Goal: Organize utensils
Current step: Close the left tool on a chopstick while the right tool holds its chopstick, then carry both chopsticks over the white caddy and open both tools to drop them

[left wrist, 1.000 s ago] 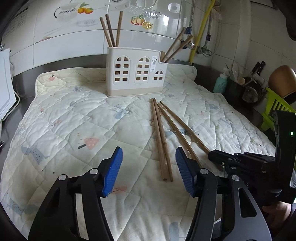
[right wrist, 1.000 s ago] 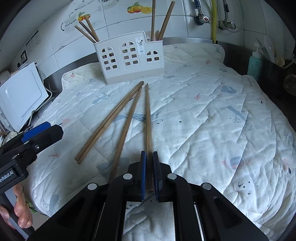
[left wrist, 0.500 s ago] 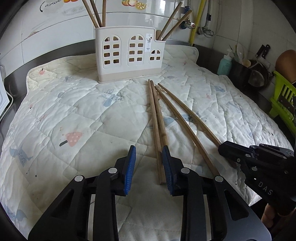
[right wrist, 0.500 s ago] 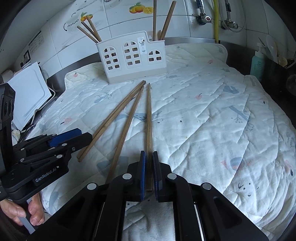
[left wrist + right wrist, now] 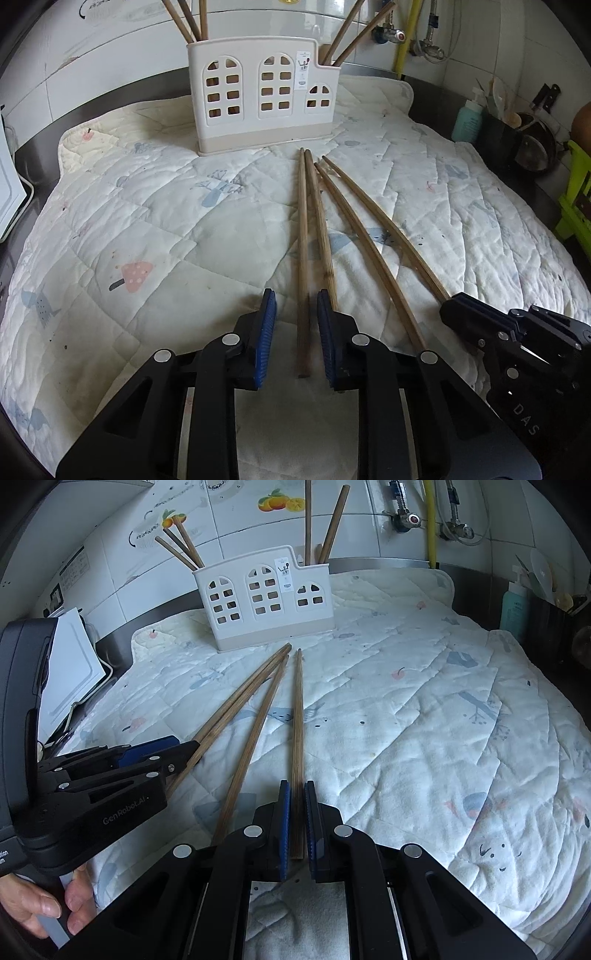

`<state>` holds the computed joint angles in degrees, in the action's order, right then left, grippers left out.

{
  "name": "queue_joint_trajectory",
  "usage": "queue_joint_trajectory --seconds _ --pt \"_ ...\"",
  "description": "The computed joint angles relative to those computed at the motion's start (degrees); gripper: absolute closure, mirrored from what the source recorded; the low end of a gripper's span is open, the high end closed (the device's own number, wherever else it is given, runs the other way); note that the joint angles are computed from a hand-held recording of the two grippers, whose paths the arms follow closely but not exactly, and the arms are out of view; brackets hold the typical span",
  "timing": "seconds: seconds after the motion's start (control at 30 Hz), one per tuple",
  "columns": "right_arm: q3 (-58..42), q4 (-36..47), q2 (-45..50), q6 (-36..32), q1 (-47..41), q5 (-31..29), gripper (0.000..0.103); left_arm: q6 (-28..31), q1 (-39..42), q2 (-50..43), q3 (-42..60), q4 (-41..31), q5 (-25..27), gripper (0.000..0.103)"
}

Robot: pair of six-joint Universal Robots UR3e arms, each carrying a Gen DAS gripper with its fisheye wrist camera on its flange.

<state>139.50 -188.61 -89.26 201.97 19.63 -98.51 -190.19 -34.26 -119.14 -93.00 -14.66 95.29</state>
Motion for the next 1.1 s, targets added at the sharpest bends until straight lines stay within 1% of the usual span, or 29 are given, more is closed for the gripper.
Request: queue_joint_trajectory --seconds 0.1,0.2,0.33,0.37,0.4,0.43,0.47,0.5,0.7,0.77,0.9,1.0,1.1 --pt "1.2 -0.8 -0.9 -0.3 -1.2 1.8 0.096 1.4 -0.4 -0.3 0.2 0.1 0.7 0.082" --pt "1.6 -1.6 -0.7 -0.6 -1.1 1.7 0.096 2.4 0.3 -0.2 0.4 -0.5 -0.9 0.082" --pt "1.5 -2.2 -0.3 -0.9 -1.1 1.8 0.096 4.3 0.1 -0.3 0.9 -1.1 -0.7 0.082" --pt "1.6 -2.2 -0.5 -0.8 -1.4 2.2 0.096 3.9 0.2 -0.2 0.8 -1.1 -0.8 0.083" --pt "2.1 -2.5 -1.0 -0.9 -1.9 2.9 0.096 3.4 0.4 -0.1 0.6 -0.9 -0.9 0.088" --pt "2.6 -2.6 -1.7 -1.0 -2.2 3.2 0.096 2.9 0.9 0.3 0.0 -0.5 -1.5 0.095" --pt "2.8 -2.5 -2.6 -1.2 -2.0 2.7 0.096 2.3 1.6 0.9 -0.7 -0.2 -2.8 0.098" --pt "3.0 -2.5 -3.4 -1.5 -1.6 1.9 0.096 1.6 2.4 1.6 -1.6 0.1 -4.4 0.098" --pt "2.2 0.4 -10.0 -4.8 0.3 -2.8 0.096 1.4 3.1 4.6 -5.5 3.8 -4.0 0.098" --pt "1.5 1.5 -12.2 -6.0 0.2 -3.0 0.096 1.1 3.3 6.2 -7.1 5.7 -3.4 0.098" --pt "-1.6 4.1 -15.2 -9.3 0.5 -3.7 0.096 0.9 4.2 9.5 -10.4 9.6 -4.3 0.098" --pt "-4.8 6.7 -16.8 -12.4 -0.3 -2.8 0.096 1.3 4.8 11.0 -11.3 10.4 -5.2 0.098" --pt "-8.5 10.7 -18.2 -15.3 -3.6 1.5 0.096 1.0 5.9 12.6 -11.7 10.2 -6.8 0.098"
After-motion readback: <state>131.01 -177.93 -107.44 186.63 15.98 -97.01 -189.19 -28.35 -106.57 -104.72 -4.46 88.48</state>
